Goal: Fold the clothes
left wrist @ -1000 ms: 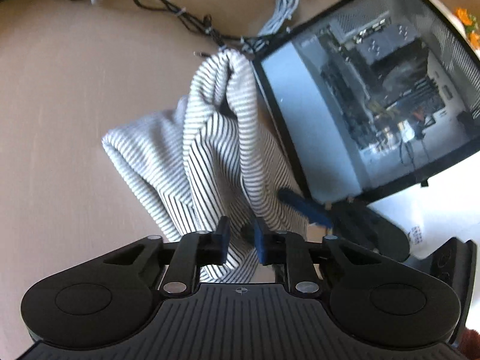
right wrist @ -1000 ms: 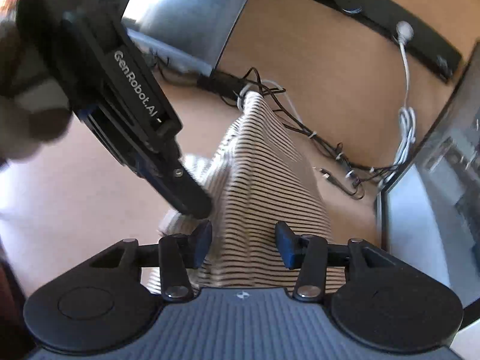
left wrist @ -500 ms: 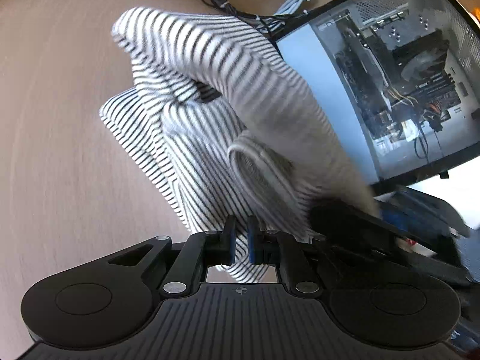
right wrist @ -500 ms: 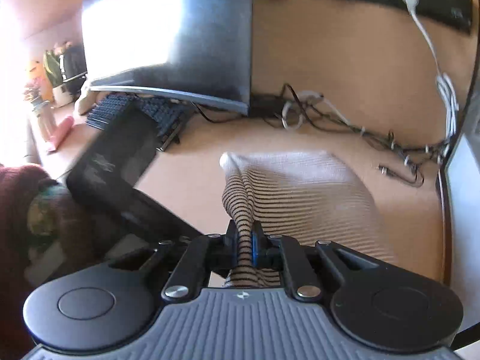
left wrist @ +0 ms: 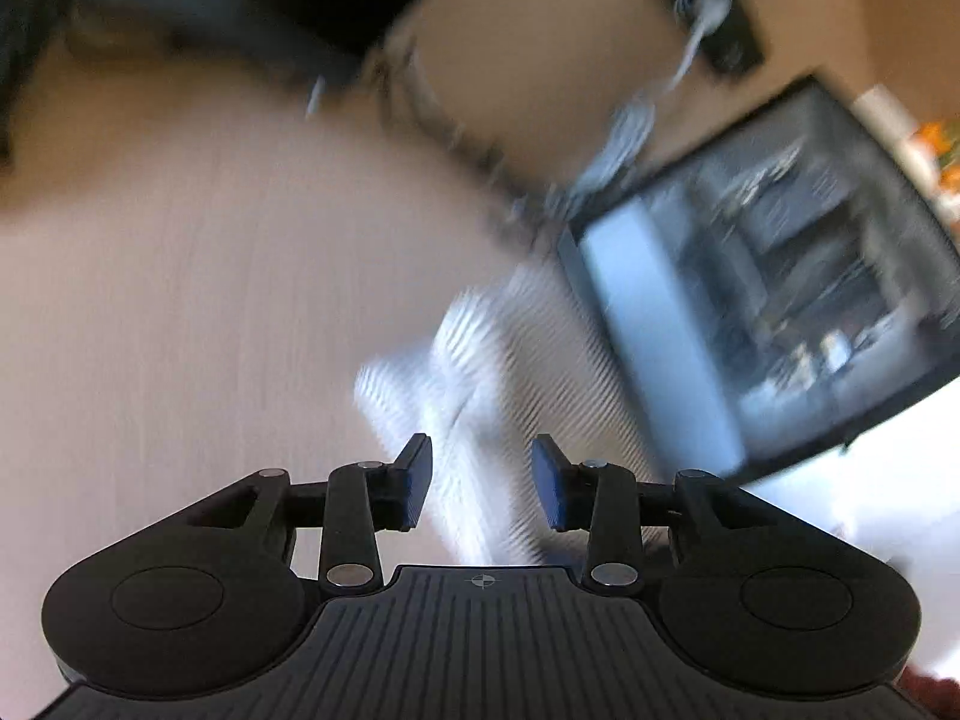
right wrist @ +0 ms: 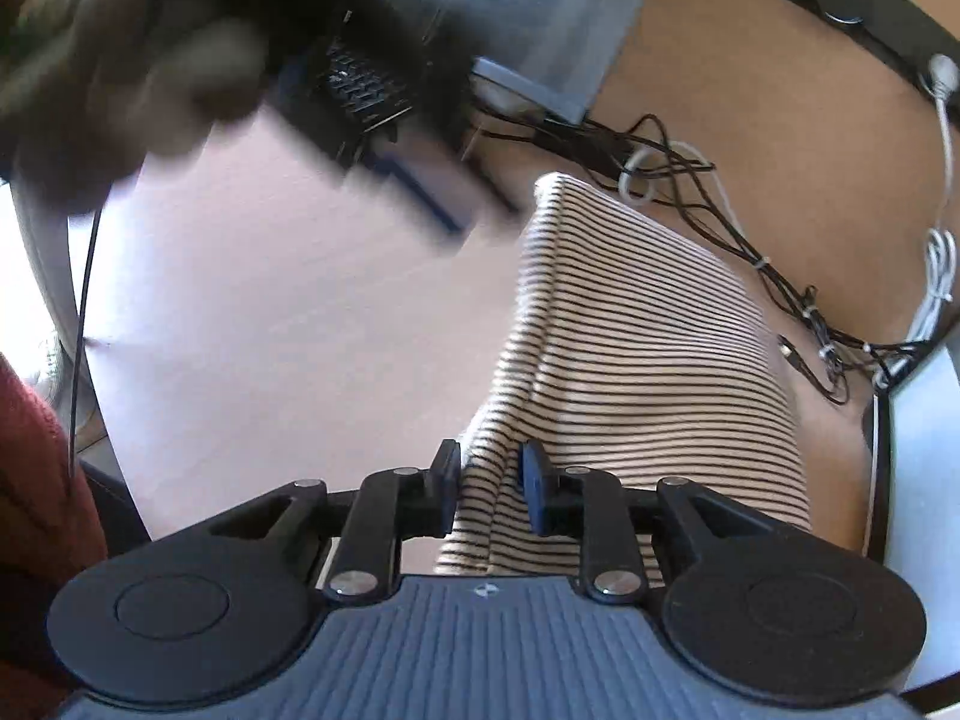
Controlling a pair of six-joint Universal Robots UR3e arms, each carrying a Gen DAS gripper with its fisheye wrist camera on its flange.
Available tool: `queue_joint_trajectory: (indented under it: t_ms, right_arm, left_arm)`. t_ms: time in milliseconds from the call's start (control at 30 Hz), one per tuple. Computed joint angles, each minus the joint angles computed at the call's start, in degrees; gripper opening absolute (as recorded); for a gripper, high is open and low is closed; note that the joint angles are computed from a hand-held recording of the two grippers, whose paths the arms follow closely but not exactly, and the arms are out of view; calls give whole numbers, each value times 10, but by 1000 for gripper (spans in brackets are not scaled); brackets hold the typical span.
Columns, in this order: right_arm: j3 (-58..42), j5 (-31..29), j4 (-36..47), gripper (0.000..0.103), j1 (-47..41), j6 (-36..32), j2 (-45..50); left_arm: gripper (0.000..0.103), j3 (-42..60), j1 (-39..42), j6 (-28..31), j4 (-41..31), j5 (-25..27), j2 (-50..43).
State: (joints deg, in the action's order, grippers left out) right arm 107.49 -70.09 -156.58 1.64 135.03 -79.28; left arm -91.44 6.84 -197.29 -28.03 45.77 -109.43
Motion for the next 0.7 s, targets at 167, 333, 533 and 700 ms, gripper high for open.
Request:
queue_joint_trajectory:
  t_ms: [167,333,533,700]
  right_arm:
    - [8,-3,-10,23,7,-6,1]
    - [15,12,1,23,-9,-14,-13]
    - [17,89,74,38,-85,14,-77]
    - [16,102,-6,81,-118,111,-70]
  left_arm:
    - [43,128,-20,1,-13,-27,-53]
    - [40,284,-83,54,-143,59,-175]
    - [40,251,-87,41,-92,59,-190]
    - [40,225,-91,41,-66,68,-181]
